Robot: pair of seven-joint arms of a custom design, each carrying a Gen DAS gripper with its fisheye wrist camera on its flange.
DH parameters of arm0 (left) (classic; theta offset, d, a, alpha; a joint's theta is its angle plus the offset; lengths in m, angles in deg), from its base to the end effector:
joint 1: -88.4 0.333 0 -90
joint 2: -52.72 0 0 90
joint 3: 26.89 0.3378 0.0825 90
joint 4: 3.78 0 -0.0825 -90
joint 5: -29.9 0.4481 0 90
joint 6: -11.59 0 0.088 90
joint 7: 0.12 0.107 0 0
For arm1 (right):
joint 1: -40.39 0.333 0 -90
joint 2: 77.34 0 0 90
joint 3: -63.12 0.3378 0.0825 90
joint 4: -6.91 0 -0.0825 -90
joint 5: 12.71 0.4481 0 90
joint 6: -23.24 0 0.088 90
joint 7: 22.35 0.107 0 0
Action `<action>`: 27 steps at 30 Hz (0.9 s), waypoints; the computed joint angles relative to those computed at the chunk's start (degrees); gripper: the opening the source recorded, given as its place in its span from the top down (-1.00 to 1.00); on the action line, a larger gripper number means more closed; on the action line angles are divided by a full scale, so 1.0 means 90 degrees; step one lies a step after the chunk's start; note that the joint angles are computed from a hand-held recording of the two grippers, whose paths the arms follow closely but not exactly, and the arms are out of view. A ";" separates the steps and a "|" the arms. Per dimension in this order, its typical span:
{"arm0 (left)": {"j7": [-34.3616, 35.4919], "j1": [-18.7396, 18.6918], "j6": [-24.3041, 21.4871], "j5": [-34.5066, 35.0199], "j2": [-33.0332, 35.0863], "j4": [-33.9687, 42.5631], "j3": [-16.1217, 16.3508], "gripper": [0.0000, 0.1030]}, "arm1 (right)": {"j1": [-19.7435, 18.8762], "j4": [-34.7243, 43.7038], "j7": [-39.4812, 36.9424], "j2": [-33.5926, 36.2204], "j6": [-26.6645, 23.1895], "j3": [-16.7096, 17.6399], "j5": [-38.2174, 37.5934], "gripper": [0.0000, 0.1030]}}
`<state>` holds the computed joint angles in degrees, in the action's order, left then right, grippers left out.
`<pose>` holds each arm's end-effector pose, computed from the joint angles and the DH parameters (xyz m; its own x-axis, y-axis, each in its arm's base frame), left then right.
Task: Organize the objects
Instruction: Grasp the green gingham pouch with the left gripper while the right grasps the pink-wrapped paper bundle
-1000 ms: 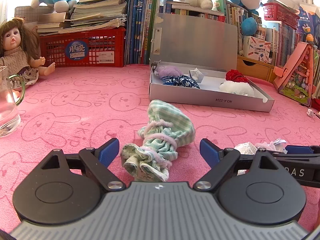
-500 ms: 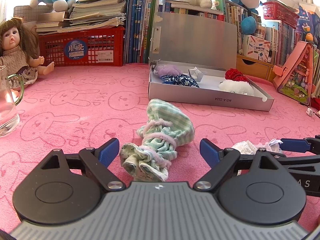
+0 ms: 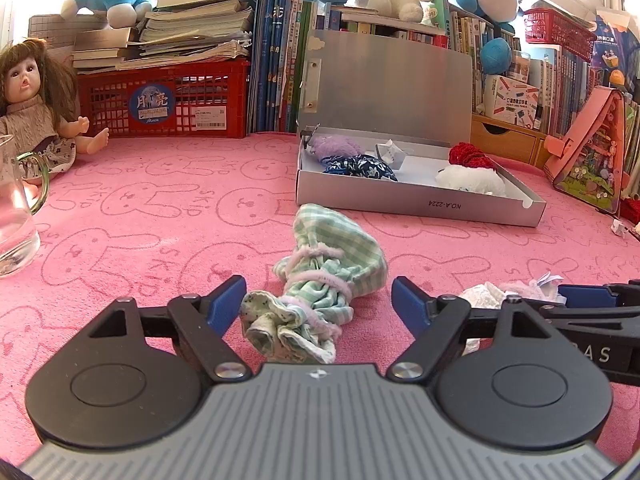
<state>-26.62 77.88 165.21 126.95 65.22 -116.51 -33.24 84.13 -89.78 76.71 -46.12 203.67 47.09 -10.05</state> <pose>0.6380 -0.2231 0.3745 0.2570 -0.9636 0.0730 -0.4502 -0.1862 -0.8733 0.6806 0.3962 0.3873 0.3903 -0.9204 -0.0213 -0.5486 -0.2139 -0.8083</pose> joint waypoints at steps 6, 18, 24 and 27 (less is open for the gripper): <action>0.0192 0.0011 0.0001 -0.0315 0.0000 -0.0003 0.0020 -0.26 | 0.0287 -0.0145 0.0004 -0.0062 0.0381 -0.0354 0.0191 -0.22; 0.0972 -0.0125 -0.0080 -0.0979 0.0114 0.0134 0.0125 -0.18 | 0.0146 -0.0280 -0.1332 -0.0119 0.0764 0.0188 0.0688 -0.23; 0.0708 -0.0095 0.0094 -0.0889 0.0023 0.0077 0.0112 0.18 | -0.0125 -0.0251 -0.1798 -0.0169 0.0780 0.0595 0.1091 -0.18; 0.0673 -0.0096 0.0118 -0.0864 -0.0014 0.0070 0.0080 0.20 | -0.0152 -0.0280 -0.1946 -0.0203 0.0835 0.0645 0.1261 -0.13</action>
